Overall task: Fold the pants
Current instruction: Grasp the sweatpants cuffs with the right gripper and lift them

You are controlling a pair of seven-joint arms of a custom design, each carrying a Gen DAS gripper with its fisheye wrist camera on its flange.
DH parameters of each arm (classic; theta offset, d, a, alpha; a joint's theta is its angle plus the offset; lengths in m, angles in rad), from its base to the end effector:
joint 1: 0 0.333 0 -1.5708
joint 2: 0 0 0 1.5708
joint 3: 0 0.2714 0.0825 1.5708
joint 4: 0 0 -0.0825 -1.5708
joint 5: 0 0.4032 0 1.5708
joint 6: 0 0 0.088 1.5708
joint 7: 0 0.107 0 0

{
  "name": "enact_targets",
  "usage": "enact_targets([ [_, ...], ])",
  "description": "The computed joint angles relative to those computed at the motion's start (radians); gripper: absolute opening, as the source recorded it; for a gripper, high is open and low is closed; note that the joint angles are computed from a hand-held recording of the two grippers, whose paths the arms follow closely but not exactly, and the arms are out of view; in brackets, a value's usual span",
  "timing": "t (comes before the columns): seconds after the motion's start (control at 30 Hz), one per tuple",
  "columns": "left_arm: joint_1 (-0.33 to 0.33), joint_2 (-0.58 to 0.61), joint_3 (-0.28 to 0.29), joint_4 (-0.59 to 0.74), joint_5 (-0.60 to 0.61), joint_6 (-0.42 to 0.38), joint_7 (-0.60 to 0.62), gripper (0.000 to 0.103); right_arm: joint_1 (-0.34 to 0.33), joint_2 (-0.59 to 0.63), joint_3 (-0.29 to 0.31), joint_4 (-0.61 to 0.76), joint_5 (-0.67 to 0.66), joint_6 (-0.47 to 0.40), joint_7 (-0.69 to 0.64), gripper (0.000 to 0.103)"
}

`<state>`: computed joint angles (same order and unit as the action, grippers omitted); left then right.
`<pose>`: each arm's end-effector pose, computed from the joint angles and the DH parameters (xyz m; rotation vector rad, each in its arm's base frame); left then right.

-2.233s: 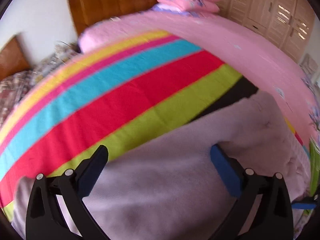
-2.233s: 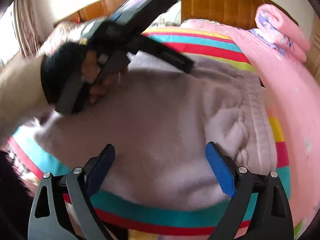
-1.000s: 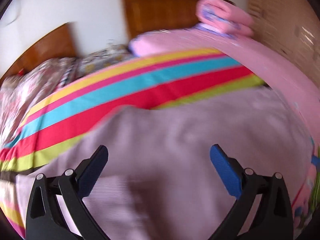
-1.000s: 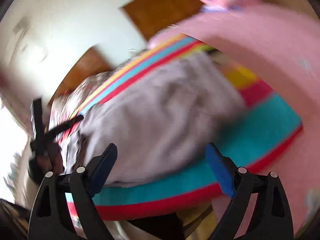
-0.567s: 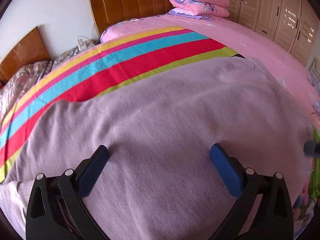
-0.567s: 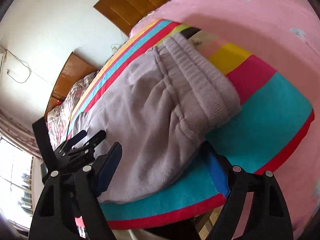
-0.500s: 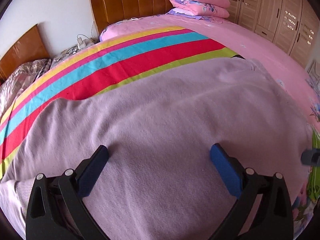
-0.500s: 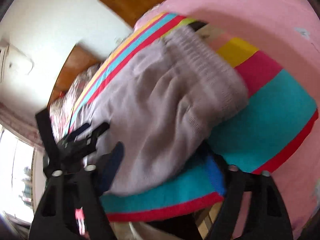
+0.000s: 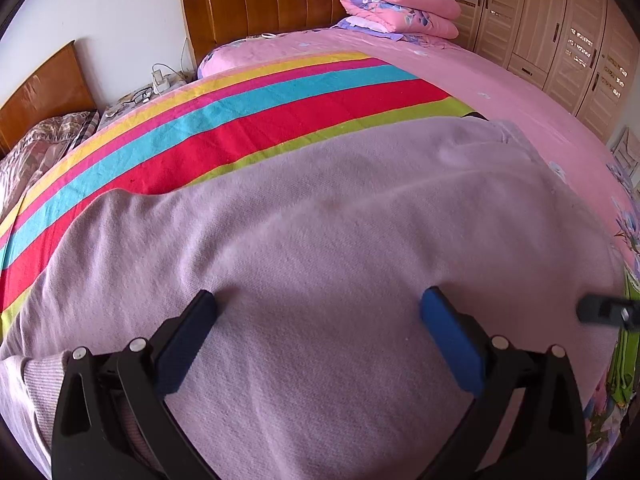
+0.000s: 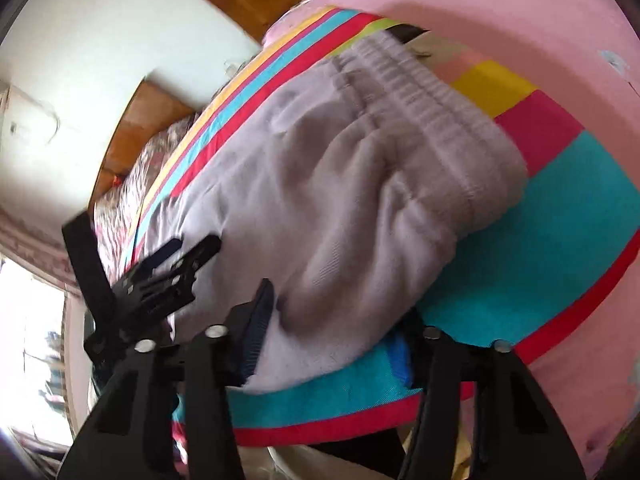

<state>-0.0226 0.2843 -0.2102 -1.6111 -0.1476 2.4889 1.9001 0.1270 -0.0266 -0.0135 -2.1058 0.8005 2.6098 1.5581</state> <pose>0.6803 -0.1456 0.4843 -1.4512 2.3024 -0.7474 0.5924 0.0519 0.4288 -1.2511 2.0354 0.1157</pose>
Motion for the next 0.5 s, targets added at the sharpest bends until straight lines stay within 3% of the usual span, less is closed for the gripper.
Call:
enact_targets([
  [0.13, 0.000, 0.011, 0.000, 0.020, 0.004, -0.021, -0.001, 0.102, 0.014, 0.000, 0.005, -0.037, 0.225, 0.091, -0.106, 0.029],
  [0.2, 0.005, 0.017, 0.001, 0.053, -0.003, -0.081, -0.007, 0.102, 0.025, -0.020, 0.005, -0.070, 0.406, 0.143, -0.210, 0.026],
  [0.23, 0.031, 0.010, -0.008, 0.074, -0.068, -0.148, -0.003, 0.101, 0.030, -0.024, 0.002, -0.076, 0.508, 0.157, -0.268, 0.024],
  [0.3, 0.085, -0.036, -0.022, 0.053, -0.238, -0.179, 0.044, 0.101, 0.038, -0.036, -0.004, -0.092, 0.757, 0.176, -0.404, 0.022],
  [0.4, 0.164, -0.161, 0.001, -0.034, -0.540, -0.165, 0.206, 0.102, 0.051, -0.035, 0.015, -0.079, 0.804, 0.247, -0.462, 0.022],
  [0.47, 0.187, -0.239, 0.058, -0.099, -0.610, -0.104, 0.239, 0.102, 0.075, -0.045, 0.037, -0.034, 0.845, 0.330, -0.621, 0.022],
  [0.5, 0.193, -0.264, 0.089, -0.122, -0.607, -0.070, 0.220, 0.102, 0.089, -0.048, 0.049, -0.007, 0.803, 0.367, -0.660, 0.022],
])
